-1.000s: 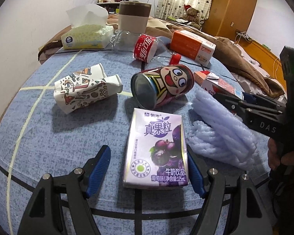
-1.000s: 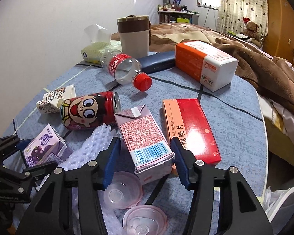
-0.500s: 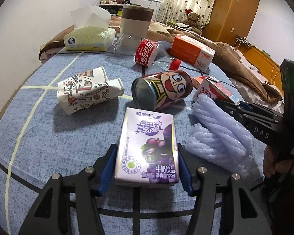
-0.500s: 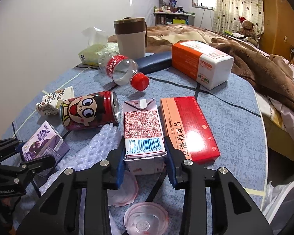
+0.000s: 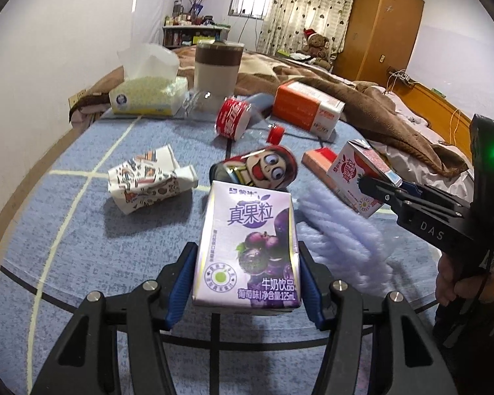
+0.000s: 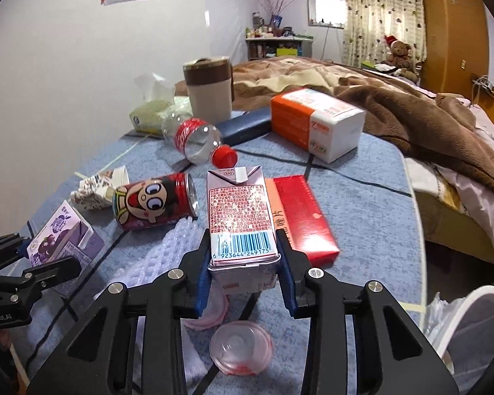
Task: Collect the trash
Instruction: 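Carry both cartons over the wastebasket and open both tools to drop them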
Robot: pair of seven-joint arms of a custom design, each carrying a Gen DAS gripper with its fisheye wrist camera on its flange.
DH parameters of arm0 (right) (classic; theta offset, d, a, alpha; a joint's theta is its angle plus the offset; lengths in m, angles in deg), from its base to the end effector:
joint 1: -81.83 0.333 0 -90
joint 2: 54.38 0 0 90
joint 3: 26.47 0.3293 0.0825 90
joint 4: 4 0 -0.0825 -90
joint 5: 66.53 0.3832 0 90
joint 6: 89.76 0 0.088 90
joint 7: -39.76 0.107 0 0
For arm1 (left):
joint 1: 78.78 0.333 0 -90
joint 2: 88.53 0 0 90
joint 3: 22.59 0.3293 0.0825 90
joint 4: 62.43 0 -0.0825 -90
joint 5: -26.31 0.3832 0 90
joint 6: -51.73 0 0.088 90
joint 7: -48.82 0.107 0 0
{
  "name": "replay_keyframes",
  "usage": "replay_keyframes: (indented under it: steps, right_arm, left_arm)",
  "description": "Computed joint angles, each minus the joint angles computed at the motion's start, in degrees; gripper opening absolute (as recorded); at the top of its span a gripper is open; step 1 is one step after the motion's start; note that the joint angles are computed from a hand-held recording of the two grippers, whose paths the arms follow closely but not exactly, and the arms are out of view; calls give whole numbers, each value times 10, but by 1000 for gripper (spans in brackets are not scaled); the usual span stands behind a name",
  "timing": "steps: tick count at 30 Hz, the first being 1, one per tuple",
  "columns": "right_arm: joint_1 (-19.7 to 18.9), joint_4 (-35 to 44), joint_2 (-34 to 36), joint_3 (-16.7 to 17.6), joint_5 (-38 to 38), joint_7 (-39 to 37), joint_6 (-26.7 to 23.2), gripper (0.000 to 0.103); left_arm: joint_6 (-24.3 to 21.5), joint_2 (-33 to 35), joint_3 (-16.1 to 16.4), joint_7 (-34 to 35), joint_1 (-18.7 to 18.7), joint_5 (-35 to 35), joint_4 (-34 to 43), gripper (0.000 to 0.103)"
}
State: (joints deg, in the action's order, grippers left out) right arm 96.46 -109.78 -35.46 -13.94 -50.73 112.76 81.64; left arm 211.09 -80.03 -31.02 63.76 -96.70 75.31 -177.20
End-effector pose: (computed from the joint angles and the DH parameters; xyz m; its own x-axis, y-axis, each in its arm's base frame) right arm 0.6235 0.2793 0.4592 0.4856 -0.8705 -0.0802 -0.6170 -0.2763 -0.7369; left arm 0.5436 -0.3027 0.4595 0.0760 -0.9832 0.1657 -0.7103 -0.1700 -0.6831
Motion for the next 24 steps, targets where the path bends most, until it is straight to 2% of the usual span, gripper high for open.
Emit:
replay_keyframes:
  steps: [4, 10, 14, 18, 21, 22, 24]
  right_arm:
    - [-19, -24, -21, 19, 29, -20, 20, 36]
    - [-22, -63, -56, 16, 49, -22, 48, 36]
    - [-52, -92, -84, 46, 105, -64, 68, 36]
    - [-62, -120, -112, 55, 164, -105, 86, 36]
    - [-48, -145, -134, 35, 187, -113, 97, 36]
    - [-32, -156, -143, 13, 167, -89, 103, 36]
    - [-18, -176, -157, -8, 151, -68, 114, 36]
  left_arm:
    - [-9, -8, -3, -11, -7, 20, 5, 60]
    - [-11, -18, -12, -36, -12, 59, 13, 60]
    - [-10, -20, -20, -40, -17, 77, 22, 60]
    - [-10, -18, -26, -43, -24, 91, 33, 60]
    - [-8, -12, -29, -36, -32, 98, 46, 60]
    - [-8, -8, -30, -31, -35, 98, 52, 60]
    - [-6, 2, -31, -20, -41, 95, 67, 60]
